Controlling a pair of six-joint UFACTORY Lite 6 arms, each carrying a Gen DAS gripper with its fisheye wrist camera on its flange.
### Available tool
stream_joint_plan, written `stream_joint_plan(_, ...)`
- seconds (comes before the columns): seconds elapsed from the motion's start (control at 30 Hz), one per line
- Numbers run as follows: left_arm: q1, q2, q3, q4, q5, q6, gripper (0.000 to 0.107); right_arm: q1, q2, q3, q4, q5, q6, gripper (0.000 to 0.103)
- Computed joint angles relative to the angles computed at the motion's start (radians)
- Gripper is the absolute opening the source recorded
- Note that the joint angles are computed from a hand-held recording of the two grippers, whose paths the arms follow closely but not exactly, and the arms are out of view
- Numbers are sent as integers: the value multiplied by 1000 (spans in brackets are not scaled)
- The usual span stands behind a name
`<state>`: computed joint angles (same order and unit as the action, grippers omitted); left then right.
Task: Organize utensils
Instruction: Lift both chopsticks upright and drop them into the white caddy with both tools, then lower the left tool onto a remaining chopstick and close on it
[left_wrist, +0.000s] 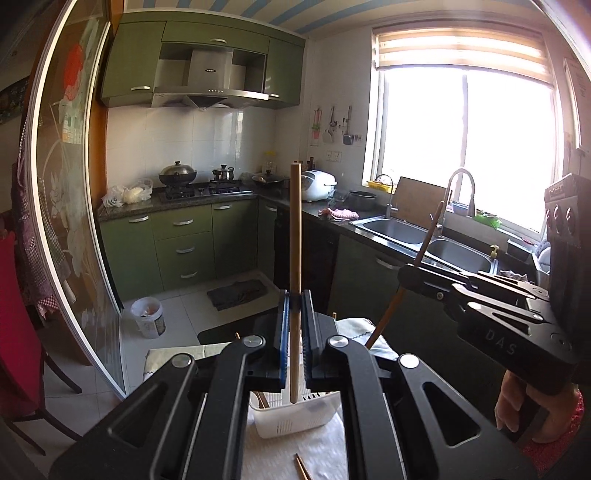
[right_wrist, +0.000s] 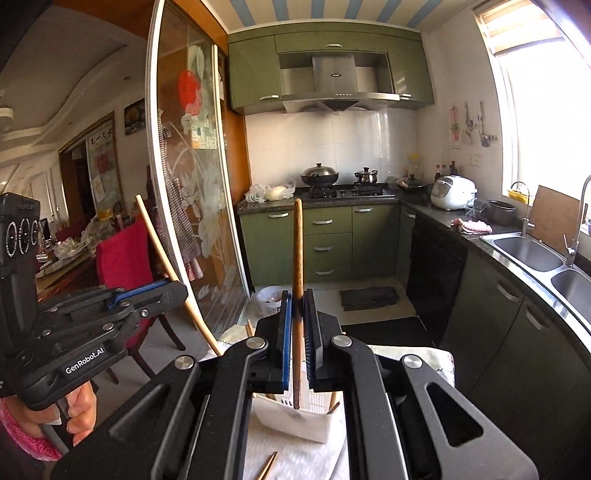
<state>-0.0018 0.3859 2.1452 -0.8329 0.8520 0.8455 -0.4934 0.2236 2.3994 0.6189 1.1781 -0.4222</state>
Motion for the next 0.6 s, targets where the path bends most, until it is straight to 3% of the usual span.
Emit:
stream_joint_plan(0.23, -77, 160, 74, 149, -59, -102, 6, 76, 72, -146, -79, -130, -22, 7)
stream_joint_plan(0.6, -97, 280, 164, 270, 11, -171, 7, 119, 69, -278, -100, -197, -56, 11)
